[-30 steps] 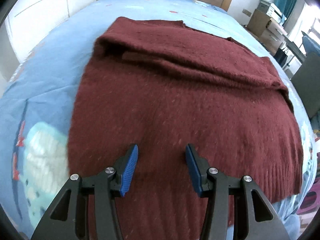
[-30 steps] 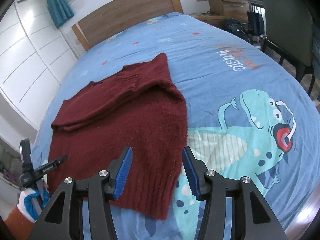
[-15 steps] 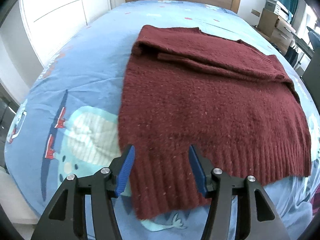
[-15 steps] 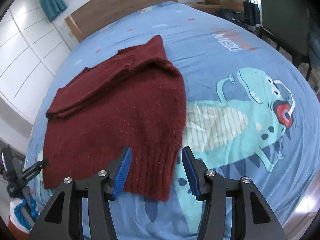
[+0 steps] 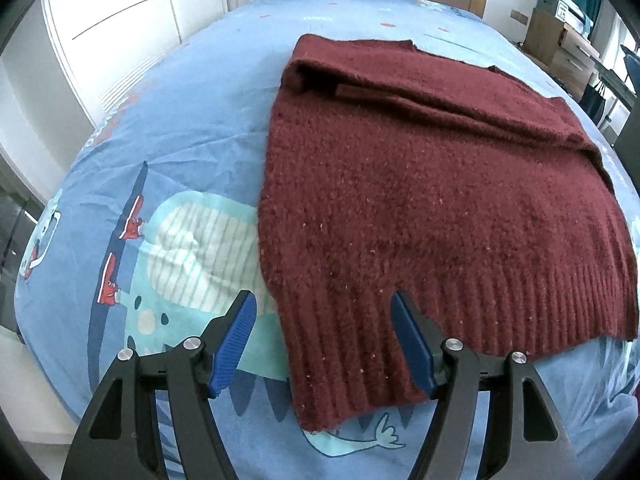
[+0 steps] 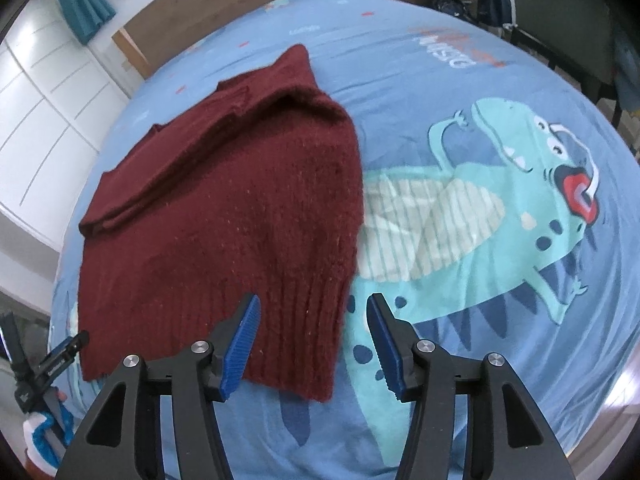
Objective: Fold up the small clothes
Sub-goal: 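Move both grippers down to the ribbed hem of the red sweater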
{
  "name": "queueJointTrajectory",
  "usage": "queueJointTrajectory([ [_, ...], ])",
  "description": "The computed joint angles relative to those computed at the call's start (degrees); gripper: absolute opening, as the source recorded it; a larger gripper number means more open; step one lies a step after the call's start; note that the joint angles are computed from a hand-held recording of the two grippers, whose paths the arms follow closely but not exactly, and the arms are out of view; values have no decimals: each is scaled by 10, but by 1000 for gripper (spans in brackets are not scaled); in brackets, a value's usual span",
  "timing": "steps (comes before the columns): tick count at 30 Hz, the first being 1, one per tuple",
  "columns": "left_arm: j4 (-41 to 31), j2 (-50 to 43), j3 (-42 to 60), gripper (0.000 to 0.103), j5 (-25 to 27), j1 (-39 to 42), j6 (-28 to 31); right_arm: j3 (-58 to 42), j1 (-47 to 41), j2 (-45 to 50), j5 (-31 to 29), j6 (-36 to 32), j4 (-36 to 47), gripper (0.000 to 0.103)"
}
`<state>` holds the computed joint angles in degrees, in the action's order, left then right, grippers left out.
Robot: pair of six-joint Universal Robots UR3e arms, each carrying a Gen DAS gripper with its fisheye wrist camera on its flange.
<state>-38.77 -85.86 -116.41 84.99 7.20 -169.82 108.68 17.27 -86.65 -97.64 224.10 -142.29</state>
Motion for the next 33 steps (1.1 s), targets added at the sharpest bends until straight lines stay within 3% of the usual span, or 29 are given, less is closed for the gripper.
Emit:
queueJointTrajectory([
  [15,2,-28,-9,64,-22,24,11,-9,-19,69,48,-16,-33,59],
  [24,-84,-14,-7,65,-161,115,50,8,-32,76,70,-25,-61,61],
  [33,-259,-24,26,65,-335,208,121,38,-55,79,131,-36,-128,61],
])
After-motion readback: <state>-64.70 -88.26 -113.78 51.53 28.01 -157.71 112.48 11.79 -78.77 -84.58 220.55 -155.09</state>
